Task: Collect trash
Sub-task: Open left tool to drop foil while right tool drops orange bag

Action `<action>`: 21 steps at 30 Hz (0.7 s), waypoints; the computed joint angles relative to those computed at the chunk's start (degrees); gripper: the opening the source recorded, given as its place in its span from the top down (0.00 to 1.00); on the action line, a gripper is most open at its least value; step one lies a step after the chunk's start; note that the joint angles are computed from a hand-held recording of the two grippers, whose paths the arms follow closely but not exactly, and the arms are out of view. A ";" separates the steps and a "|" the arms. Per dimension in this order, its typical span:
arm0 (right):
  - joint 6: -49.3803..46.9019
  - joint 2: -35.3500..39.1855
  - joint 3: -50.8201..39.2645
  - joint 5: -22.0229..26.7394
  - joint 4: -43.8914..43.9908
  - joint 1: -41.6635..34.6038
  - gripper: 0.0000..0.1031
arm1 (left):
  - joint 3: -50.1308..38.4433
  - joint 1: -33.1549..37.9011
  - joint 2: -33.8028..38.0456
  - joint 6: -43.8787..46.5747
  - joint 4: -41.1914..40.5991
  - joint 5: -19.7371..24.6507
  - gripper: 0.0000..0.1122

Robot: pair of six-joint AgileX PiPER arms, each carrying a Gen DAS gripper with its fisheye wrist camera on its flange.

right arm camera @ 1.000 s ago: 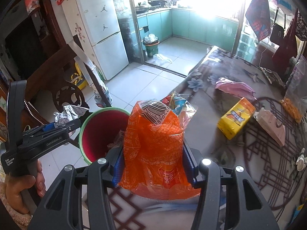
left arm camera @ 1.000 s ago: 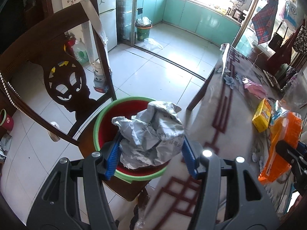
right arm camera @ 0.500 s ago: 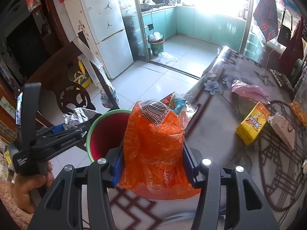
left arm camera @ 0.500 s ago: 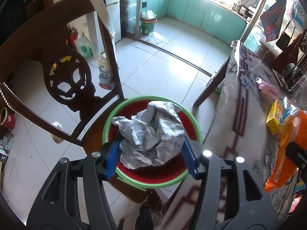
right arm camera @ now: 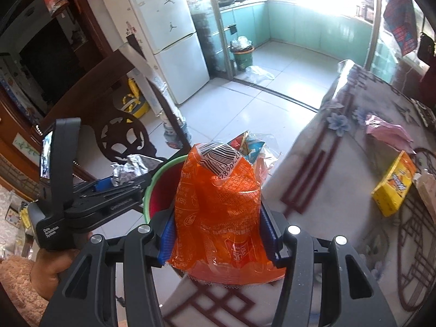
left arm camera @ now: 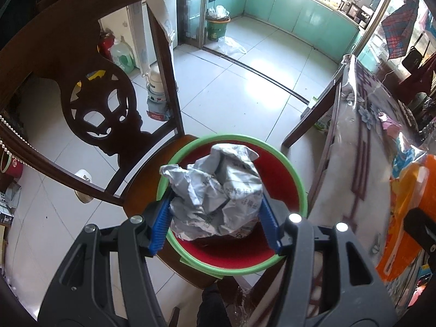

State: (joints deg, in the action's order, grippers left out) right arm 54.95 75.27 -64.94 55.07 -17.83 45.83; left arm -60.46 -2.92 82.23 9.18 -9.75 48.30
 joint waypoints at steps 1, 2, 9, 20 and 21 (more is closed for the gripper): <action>-0.58 0.62 -0.38 -0.30 0.38 -0.22 0.51 | -0.40 0.34 0.60 0.28 -0.12 0.10 0.51; -1.36 1.28 -0.81 -0.67 0.94 -0.54 0.51 | -0.66 0.57 0.96 0.47 -0.17 0.12 0.51; -5.83 4.40 -2.82 -2.52 4.22 -2.56 0.50 | -2.54 1.86 3.71 1.67 -0.84 0.30 0.51; -8.48 5.83 -3.61 -3.23 5.93 -3.73 0.50 | -3.62 2.11 5.37 2.19 -1.26 0.16 0.51; -8.64 5.82 -3.56 -3.30 6.08 -3.80 0.50 | -3.59 2.08 5.36 2.08 -1.17 0.12 0.51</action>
